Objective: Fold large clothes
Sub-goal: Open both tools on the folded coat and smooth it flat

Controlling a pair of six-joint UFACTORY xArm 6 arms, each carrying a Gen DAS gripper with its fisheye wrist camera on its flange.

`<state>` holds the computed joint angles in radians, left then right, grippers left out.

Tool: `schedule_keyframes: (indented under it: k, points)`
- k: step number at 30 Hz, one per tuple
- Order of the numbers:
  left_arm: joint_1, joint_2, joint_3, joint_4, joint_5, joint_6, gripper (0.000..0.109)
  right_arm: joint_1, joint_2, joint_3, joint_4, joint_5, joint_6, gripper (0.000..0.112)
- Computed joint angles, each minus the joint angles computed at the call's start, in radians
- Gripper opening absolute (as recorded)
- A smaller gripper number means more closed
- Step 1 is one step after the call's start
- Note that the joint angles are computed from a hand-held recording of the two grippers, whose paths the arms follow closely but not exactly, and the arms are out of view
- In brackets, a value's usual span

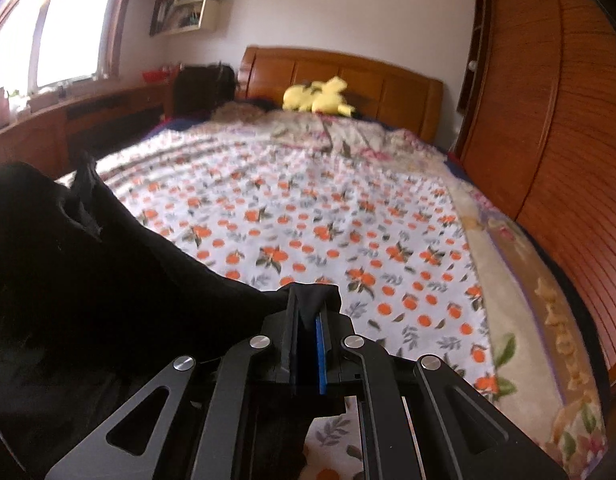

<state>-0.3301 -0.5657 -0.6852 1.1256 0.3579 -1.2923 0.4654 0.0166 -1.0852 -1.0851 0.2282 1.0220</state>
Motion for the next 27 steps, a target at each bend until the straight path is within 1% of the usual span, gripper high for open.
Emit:
schedule_keyframes:
  k: [1,2,3,4,5,6,7,10,13,16,20,23,27]
  points:
    - [0.003,0.009,0.006,0.02,-0.005,-0.016,0.065,0.007,0.017,-0.008,0.029,0.003,-0.026,0.006]
    - [0.011,0.015,0.011,0.017,-0.017,-0.012,0.065,0.013,0.026,-0.016,0.023,0.01,-0.011,0.009]
    - [0.019,0.021,0.018,0.012,-0.035,-0.008,0.065,0.022,0.032,-0.024,0.016,0.028,0.003,0.017]
    - [0.027,0.026,0.025,0.01,-0.055,-0.01,0.068,0.027,0.038,-0.033,0.008,0.04,0.014,0.027]
    - [0.03,0.028,0.03,0.016,-0.067,-0.017,0.07,0.034,0.037,-0.042,-0.041,0.066,0.068,0.052]
    - [0.033,0.031,0.035,0.026,-0.081,-0.026,0.073,0.038,0.039,-0.052,-0.077,0.082,0.107,0.062]
    - [0.032,0.035,0.039,0.04,-0.093,-0.036,0.075,0.039,0.035,-0.053,-0.093,0.085,0.13,0.062]
    - [0.007,0.035,0.053,0.05,-0.092,-0.023,0.076,0.044,0.03,-0.055,-0.043,0.096,0.09,0.061]
    - [-0.027,0.029,0.065,0.071,-0.077,-0.03,0.077,0.057,0.022,-0.047,0.023,0.095,0.024,0.061]
    - [-0.053,0.02,0.08,0.06,-0.085,-0.019,0.078,0.082,-0.001,-0.026,0.087,0.094,-0.036,0.059]
    - [-0.086,-0.001,0.101,0.067,-0.082,-0.02,0.081,0.131,-0.046,0.021,0.156,0.098,-0.107,0.056]
    - [-0.116,-0.017,0.113,0.065,-0.074,-0.025,0.082,0.169,-0.085,0.069,0.194,0.095,-0.138,0.052]
    - [-0.157,-0.037,0.13,0.071,-0.055,-0.039,0.084,0.228,-0.131,0.138,0.256,0.096,-0.18,0.05]
